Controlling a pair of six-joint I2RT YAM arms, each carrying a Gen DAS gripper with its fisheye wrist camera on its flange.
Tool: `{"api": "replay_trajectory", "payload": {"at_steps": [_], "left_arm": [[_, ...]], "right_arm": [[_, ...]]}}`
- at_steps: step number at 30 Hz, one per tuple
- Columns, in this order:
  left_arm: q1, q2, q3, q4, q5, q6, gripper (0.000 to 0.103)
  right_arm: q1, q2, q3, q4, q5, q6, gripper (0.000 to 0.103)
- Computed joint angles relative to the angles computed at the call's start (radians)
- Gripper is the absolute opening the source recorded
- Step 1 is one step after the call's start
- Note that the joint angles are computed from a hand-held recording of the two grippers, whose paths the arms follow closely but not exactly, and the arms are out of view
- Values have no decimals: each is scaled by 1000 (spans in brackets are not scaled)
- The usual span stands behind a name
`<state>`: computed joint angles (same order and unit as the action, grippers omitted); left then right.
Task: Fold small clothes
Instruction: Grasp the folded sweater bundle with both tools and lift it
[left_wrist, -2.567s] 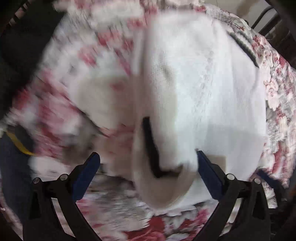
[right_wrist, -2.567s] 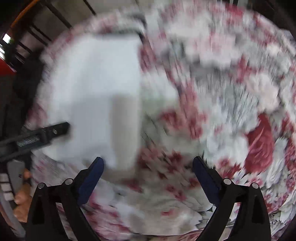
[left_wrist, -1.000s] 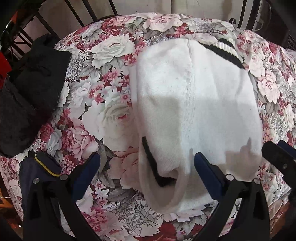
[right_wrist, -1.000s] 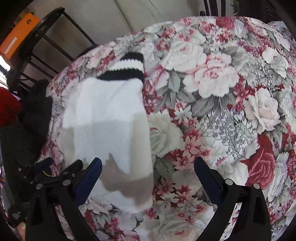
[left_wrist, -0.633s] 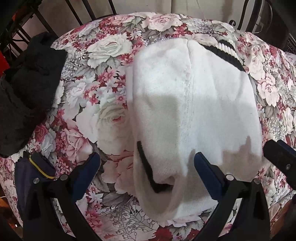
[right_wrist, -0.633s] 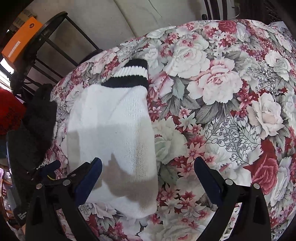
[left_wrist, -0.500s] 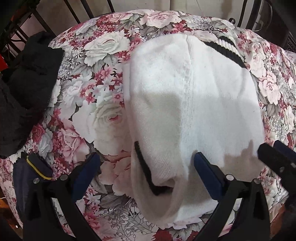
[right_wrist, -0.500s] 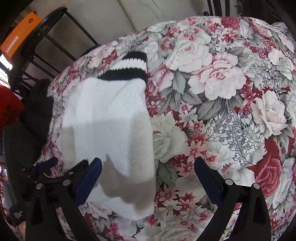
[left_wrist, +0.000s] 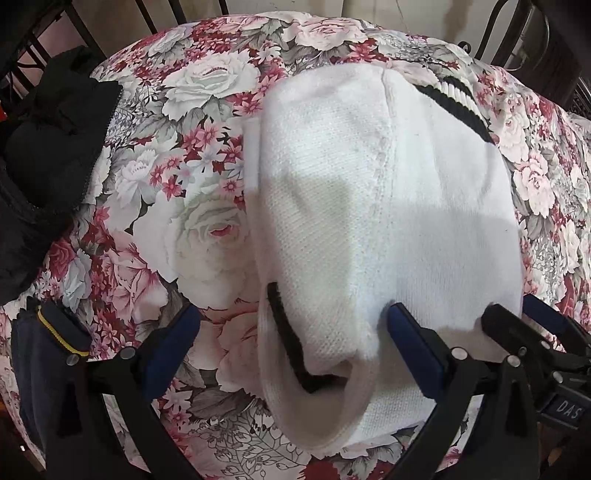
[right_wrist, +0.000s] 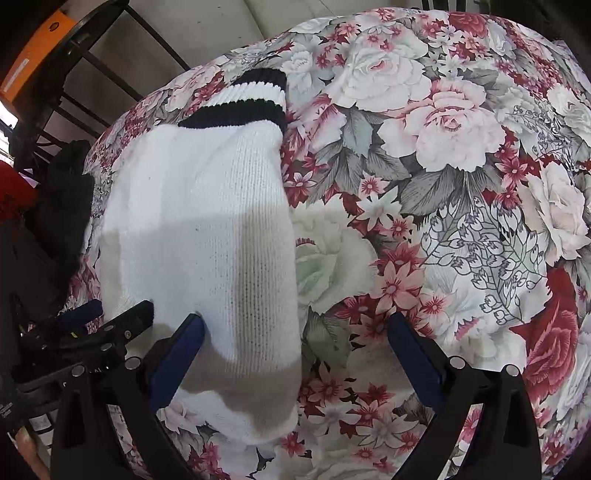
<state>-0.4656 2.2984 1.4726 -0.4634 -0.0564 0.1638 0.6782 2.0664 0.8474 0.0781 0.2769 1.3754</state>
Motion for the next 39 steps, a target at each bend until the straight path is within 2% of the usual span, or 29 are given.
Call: {"api": "replay_trajectory", "payload": {"at_steps": [2,4,6,8,11,14,15,17,18,20,24,25,27,29,31,34,35,36,38,39], "left_arm": [[4,-13,-1,-5,13,5,98],[24,-34,0,-12,75,7,98],[47,-46,11,-15,130,-3,98],[65,-24,38,-27,131,-15,98],[93,85,160,-156,186,-36,98],[124,161,258,-272,324,-33,98],[135,168,276,-290,368,-23,98],[159,188,313,-331,471,-7,98],[177,228,368,-385,530,11,98],[193,303,468,-469,576,24,98],[236,428,624,-572,701,49,98],[246,431,621,-589,742,64,98],[271,491,710,-670,806,107,98],[285,515,734,-689,833,138,98],[291,525,752,-714,870,174,98],[299,515,758,-771,914,274,98],[296,490,714,-743,897,300,98],[274,449,644,-664,820,302,98],[233,430,577,-546,701,250,98],[228,417,548,-511,690,238,99]], "right_arm": [[-2,-16,-2,-15,4,-1,99],[11,-48,-15,-26,45,11,99],[25,-101,-58,10,102,14,99],[27,-131,-89,46,122,17,99],[7,-88,-100,111,56,15,99],[-16,-20,-92,166,-38,28,99],[-9,-19,-105,195,-34,41,99],[-7,-46,-163,304,-17,46,99],[-9,-54,-182,340,-12,45,99],[-15,-57,-219,424,-13,43,99],[-48,9,-273,614,-58,43,99],[-58,32,-284,668,-66,36,99],[-84,101,-312,839,-86,11,99],[-115,176,-344,1030,-122,-15,99],[-147,252,-352,1162,-157,-44,99],[-171,296,-343,1226,-182,-72,100],[-181,309,-344,1244,-190,-77,100],[-190,316,-339,1252,-197,-80,100],[-192,328,-316,1246,-200,-81,100],[-196,339,-307,1245,-205,-87,100]]}}
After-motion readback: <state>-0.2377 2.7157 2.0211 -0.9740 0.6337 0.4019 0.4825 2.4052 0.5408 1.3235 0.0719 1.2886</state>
